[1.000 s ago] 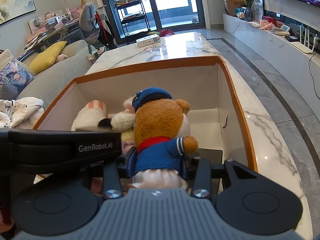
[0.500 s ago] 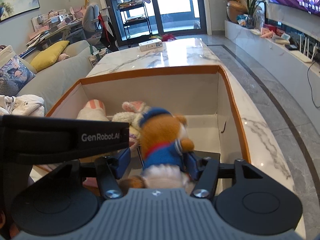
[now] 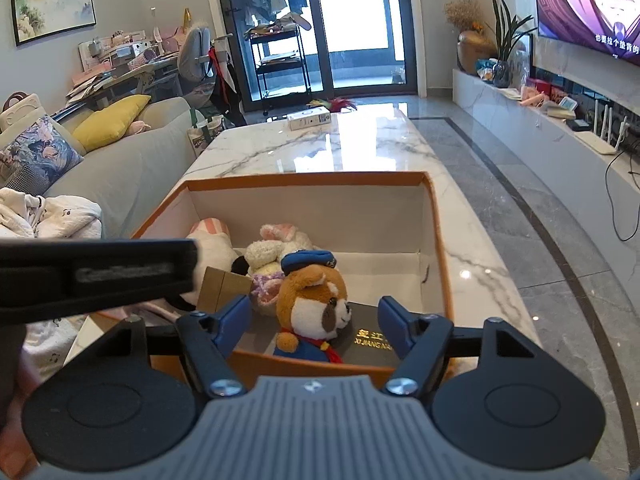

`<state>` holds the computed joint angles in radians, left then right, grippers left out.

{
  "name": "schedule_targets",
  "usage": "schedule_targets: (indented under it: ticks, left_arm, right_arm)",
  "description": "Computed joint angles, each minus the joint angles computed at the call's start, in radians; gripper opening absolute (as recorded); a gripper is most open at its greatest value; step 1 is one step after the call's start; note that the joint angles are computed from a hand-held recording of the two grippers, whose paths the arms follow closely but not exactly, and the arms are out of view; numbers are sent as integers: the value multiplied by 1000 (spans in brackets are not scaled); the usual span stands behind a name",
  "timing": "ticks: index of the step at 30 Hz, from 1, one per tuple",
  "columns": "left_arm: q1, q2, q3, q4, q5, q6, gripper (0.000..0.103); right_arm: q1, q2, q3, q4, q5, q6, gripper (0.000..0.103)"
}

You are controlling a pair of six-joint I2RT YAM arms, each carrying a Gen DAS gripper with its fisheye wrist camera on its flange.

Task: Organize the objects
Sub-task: 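Move both tools back toward the items left on the table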

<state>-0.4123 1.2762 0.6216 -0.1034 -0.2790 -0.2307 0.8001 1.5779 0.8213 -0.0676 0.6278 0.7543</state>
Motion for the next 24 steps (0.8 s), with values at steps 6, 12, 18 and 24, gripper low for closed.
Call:
schedule_targets:
  ticks: [6, 12, 18, 24]
  left_arm:
    - [0, -210, -107, -87, -58, 4, 89]
    - [15, -453, -208, -261, -5, -66, 89]
    - [-58, -576, -280, -364, -59, -107, 89]
    - [-106, -571, -338, -375, -87, -115, 89]
  right_arm:
    - [97, -116, -63, -85, 86, 60, 79]
    - [213, -203, -113, -229, 186, 137, 80]
    - [345, -220, -123, -411, 290, 250, 87]
    - [419, -215, -150, -507, 301, 366, 92]
